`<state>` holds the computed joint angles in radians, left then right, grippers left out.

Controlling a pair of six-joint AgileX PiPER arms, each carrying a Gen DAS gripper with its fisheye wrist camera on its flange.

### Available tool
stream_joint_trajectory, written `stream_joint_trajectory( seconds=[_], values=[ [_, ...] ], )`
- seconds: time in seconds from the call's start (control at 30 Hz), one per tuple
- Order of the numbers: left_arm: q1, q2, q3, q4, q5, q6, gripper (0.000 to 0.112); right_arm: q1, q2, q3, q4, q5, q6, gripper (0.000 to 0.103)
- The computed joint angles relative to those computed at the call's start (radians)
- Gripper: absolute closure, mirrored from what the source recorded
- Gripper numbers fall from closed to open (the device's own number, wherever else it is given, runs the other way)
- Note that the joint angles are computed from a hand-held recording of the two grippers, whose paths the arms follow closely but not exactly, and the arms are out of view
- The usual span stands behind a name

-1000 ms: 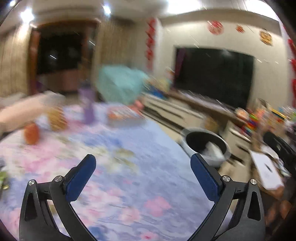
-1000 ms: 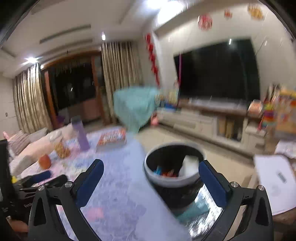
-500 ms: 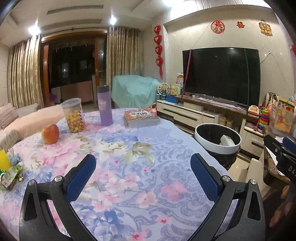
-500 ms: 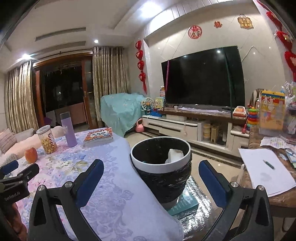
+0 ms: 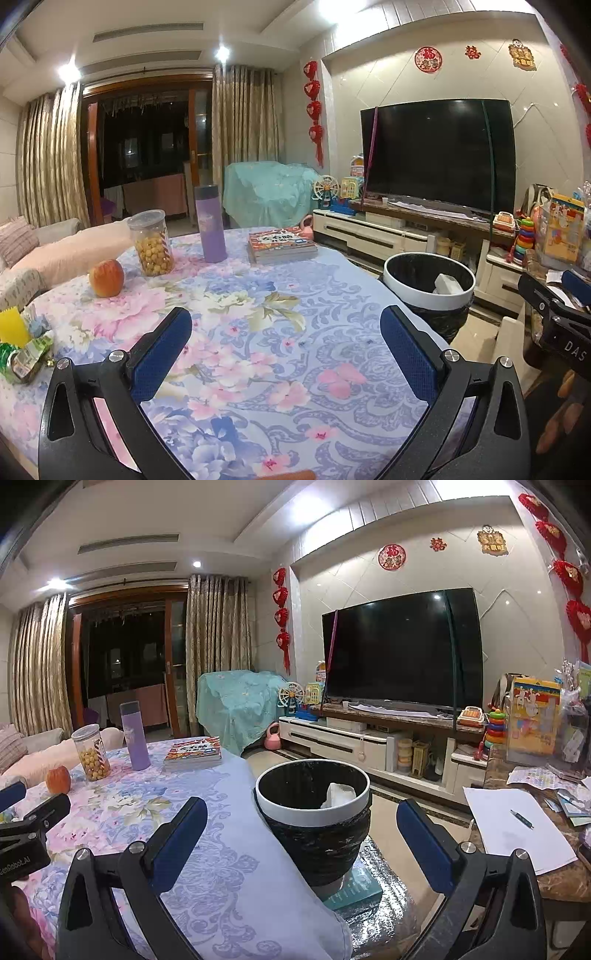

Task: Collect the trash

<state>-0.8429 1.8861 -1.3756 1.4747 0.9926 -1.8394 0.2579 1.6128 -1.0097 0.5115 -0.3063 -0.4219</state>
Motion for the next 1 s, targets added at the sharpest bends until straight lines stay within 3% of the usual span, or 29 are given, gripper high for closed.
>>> stream_joint_trajectory(
  seconds=[1.0],
  values=[
    [-0.021,0.009,-0.016,-0.004,0.026,-0.002,0.009,-0.006,-0.018,0.035,-0.14,-0.023,0.147,0.0]
  ],
)
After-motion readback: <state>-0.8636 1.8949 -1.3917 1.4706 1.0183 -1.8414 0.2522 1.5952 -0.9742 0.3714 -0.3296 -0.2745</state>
